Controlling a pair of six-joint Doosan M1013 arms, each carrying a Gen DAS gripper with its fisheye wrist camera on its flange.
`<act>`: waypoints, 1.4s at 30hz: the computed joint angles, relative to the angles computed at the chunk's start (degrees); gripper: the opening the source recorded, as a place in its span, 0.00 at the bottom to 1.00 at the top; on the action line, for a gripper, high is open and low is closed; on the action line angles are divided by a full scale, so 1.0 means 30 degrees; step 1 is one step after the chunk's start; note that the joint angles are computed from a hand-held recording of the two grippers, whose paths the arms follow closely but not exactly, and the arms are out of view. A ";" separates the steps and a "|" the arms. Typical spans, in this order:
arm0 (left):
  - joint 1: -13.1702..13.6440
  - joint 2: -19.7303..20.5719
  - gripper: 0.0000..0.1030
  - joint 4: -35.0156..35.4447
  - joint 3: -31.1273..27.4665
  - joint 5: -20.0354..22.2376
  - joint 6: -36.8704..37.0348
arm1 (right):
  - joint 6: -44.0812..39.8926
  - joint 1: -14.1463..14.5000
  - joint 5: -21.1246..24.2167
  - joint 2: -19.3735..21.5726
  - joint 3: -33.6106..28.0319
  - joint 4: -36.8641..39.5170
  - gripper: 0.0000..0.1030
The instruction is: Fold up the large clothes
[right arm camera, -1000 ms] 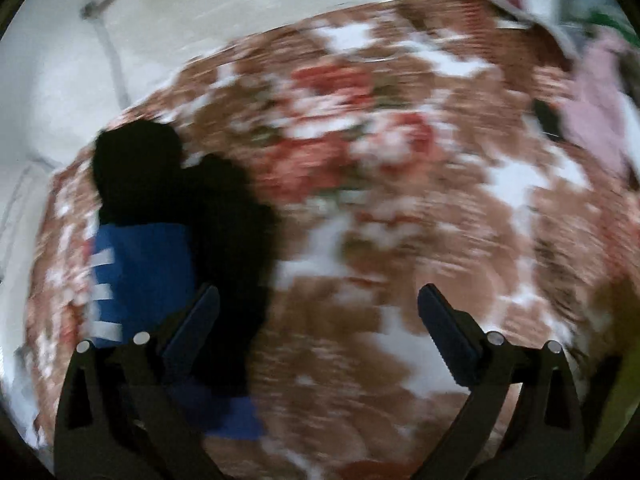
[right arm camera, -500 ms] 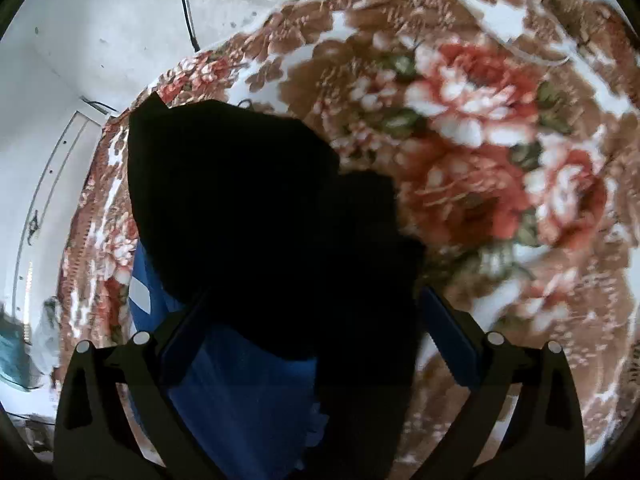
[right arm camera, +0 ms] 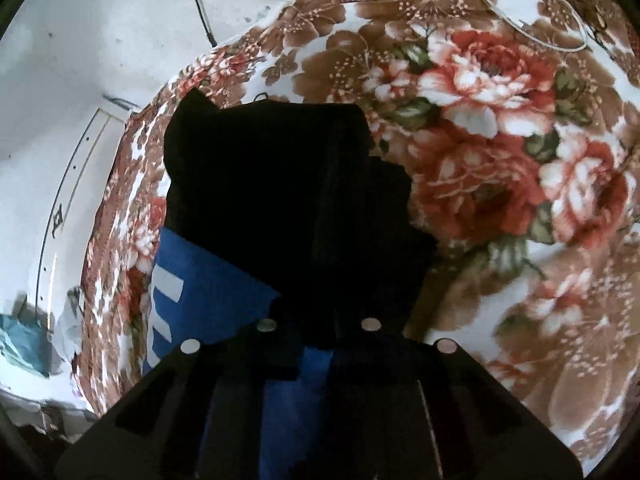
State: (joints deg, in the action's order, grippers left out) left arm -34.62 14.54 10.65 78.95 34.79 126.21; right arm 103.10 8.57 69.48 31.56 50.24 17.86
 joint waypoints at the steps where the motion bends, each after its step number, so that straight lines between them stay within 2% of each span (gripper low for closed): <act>1: 0.0389 -0.0020 0.79 -0.1260 -0.0363 0.0432 0.0393 | -0.0069 -0.0043 0.0278 -0.0043 -0.0014 -0.0237 0.09; 3: 0.1359 0.0063 0.80 -0.4167 -0.1209 0.1229 0.1077 | 0.0203 -0.0230 0.0477 -0.0212 0.0192 -0.0140 0.09; 7: 0.3006 0.1211 0.81 -0.7093 -0.3336 0.2752 0.0440 | 0.0251 -0.0299 0.0543 -0.0254 0.0602 -0.0619 0.09; 9: 0.3818 0.2807 0.81 -0.7905 -0.5553 0.5076 -0.0689 | 0.0736 -0.0297 0.0260 -0.0080 0.0892 -0.0761 0.09; 10: 0.3946 0.3318 0.81 -0.7672 -0.6238 0.5588 -0.1497 | 0.0995 -0.0288 0.0020 -0.0013 0.1060 -0.0859 0.10; 12: 0.4098 0.4009 0.81 -0.7920 -0.6952 0.6218 -0.1474 | 0.1464 -0.0198 -0.0569 -0.0017 0.1431 -0.1217 0.10; 15: 0.3963 0.4893 0.83 -0.6940 -0.7270 0.6853 -0.1438 | 0.1337 0.0196 -0.0617 0.0012 0.1528 -0.2730 0.10; 18: 0.4267 0.5441 0.90 -0.7116 -0.7100 0.7199 -0.2003 | 0.0851 0.0292 -0.0639 -0.0022 0.1673 -0.3161 0.12; 20: 0.4773 0.6063 0.96 -0.8110 -0.7813 0.8488 -0.3323 | 0.0596 0.0386 -0.0714 -0.0054 0.1867 -0.3588 0.14; 22: 0.5212 0.6815 0.96 -0.9595 -0.8977 1.0485 -0.4561 | 0.0659 0.0559 -0.0778 -0.0088 0.1954 -0.4289 0.16; 23: 0.5251 0.6961 0.96 -0.9762 -0.9363 1.1010 -0.5081 | 0.0870 0.0621 -0.0842 -0.0129 0.1995 -0.4562 0.19; 24: 0.5144 0.6875 0.96 -0.9457 -0.9463 1.1065 -0.5303 | 0.1238 0.0794 -0.0917 -0.0223 0.1984 -0.5361 0.26; 25: 0.5023 0.6716 0.96 -0.9124 -0.9379 1.0890 -0.5333 | 0.1153 0.1021 -0.1112 -0.0391 0.2049 -0.6214 0.27; 26: 0.4869 0.6477 0.94 -0.8672 -0.9295 1.0657 -0.5282 | 0.0990 0.1443 -0.1187 -0.0623 0.2070 -0.7739 0.34; 27: 0.4802 0.6315 0.94 -0.8568 -0.9271 1.0598 -0.5190 | 0.1106 0.1720 -0.1264 -0.0828 0.2143 -0.8619 0.45; 29: 0.4737 0.6075 0.94 -0.8434 -0.9415 1.0506 -0.5211 | 0.1556 0.2183 -0.1944 -0.1511 0.2753 -0.9600 0.61; 34: 0.4629 0.5886 0.94 -0.8446 -0.9777 1.0265 -0.5689 | 0.4687 0.3696 -0.2118 -0.2693 0.4058 -1.1732 0.81; 35: 0.4610 0.5981 0.94 -0.8377 -0.9967 1.0332 -0.5724 | 0.5437 0.3999 -0.1997 -0.2780 0.4340 -1.2168 0.84; 39: 0.4371 0.6170 0.94 -0.8049 -0.9892 1.0320 -0.5592 | 0.6148 0.4388 -0.1534 -0.2581 0.5143 -1.2254 0.84; 42: 0.4230 0.6376 0.94 -0.7415 -0.9750 1.0356 -0.5653 | 0.6651 0.4223 -0.2377 -0.2939 0.6206 -1.1841 0.87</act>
State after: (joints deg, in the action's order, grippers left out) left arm -21.93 33.67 -11.60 49.70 65.86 109.25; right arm 123.06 21.24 62.35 22.74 68.86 -17.66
